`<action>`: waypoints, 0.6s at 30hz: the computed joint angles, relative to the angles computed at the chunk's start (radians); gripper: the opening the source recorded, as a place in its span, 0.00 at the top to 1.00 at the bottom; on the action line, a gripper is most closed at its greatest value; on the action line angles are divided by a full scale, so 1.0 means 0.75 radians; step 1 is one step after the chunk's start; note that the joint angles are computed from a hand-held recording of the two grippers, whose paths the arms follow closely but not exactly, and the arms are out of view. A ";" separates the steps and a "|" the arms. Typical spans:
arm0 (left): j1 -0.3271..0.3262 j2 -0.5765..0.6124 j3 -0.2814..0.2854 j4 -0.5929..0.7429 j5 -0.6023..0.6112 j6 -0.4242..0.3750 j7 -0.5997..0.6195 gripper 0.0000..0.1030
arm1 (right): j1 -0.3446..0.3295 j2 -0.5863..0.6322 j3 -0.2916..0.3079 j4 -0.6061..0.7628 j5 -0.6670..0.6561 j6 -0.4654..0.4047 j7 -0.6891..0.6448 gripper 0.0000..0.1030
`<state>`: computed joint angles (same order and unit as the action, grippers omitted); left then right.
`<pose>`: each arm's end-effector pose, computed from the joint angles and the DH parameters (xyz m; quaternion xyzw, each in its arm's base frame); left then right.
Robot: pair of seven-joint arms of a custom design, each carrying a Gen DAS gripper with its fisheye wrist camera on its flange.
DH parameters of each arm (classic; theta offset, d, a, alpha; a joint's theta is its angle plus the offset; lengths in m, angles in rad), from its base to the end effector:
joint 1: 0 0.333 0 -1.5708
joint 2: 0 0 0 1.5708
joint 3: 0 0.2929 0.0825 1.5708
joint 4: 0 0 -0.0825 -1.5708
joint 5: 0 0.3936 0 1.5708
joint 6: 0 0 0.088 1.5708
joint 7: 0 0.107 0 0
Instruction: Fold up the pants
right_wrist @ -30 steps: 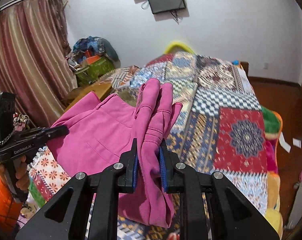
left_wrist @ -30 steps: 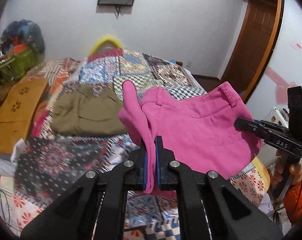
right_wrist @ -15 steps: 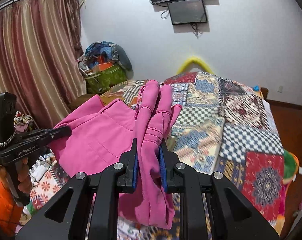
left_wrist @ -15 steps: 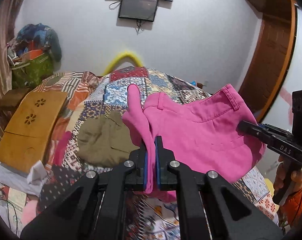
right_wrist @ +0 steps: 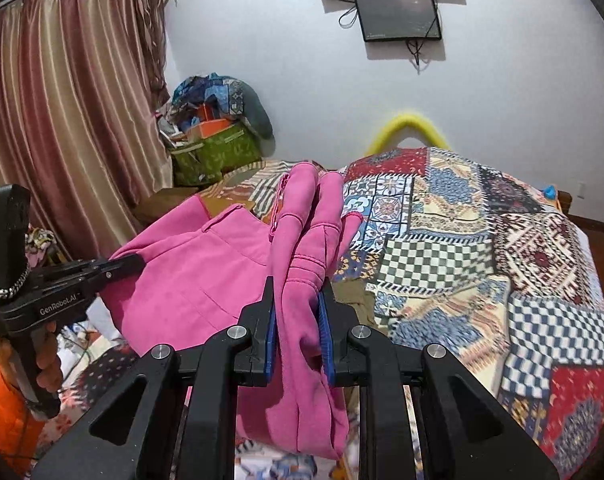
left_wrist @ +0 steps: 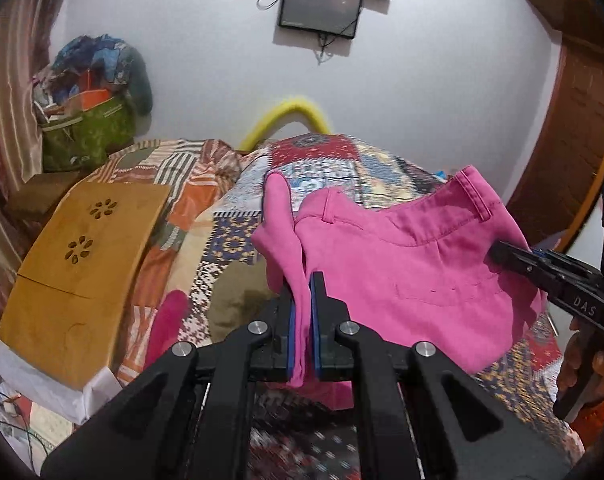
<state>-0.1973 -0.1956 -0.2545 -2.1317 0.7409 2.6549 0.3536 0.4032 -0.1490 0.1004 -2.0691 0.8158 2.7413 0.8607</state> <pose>0.4893 -0.2666 0.5388 -0.7012 0.5669 -0.3325 0.2764 0.5121 0.2525 0.5576 -0.7822 0.4166 -0.1087 0.4503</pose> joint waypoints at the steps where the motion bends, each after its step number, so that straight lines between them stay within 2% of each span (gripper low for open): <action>1: 0.008 0.025 0.010 0.010 -0.004 0.005 0.011 0.94 | -0.001 0.035 0.010 0.020 -0.028 0.012 0.027 0.84; 4: 0.027 0.108 0.040 0.042 -0.029 0.022 0.047 0.94 | -0.010 0.139 0.032 0.086 -0.155 0.007 0.157 0.85; 7: 0.035 0.201 0.068 0.065 -0.124 0.030 0.105 0.94 | -0.013 0.229 0.036 0.140 -0.286 -0.025 0.287 0.85; 12: 0.035 0.292 0.080 0.088 -0.138 -0.048 0.139 0.94 | -0.001 0.337 0.021 0.191 -0.491 -0.093 0.466 0.85; 16: 0.044 0.286 0.089 0.027 -0.245 -0.013 0.199 0.93 | -0.010 0.378 0.018 0.225 -0.510 -0.176 0.504 0.84; 17: 0.044 0.283 0.087 0.019 -0.275 -0.022 0.221 0.93 | -0.014 0.382 0.017 0.236 -0.509 -0.218 0.505 0.82; 18: 0.043 0.282 0.086 0.012 -0.291 -0.035 0.235 0.92 | -0.016 0.382 0.017 0.243 -0.515 -0.255 0.507 0.76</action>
<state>-0.1650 0.0157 -0.1898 -2.1229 0.5224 2.6284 0.5299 0.3915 0.1372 0.1128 -1.8871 0.4296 2.5502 1.2407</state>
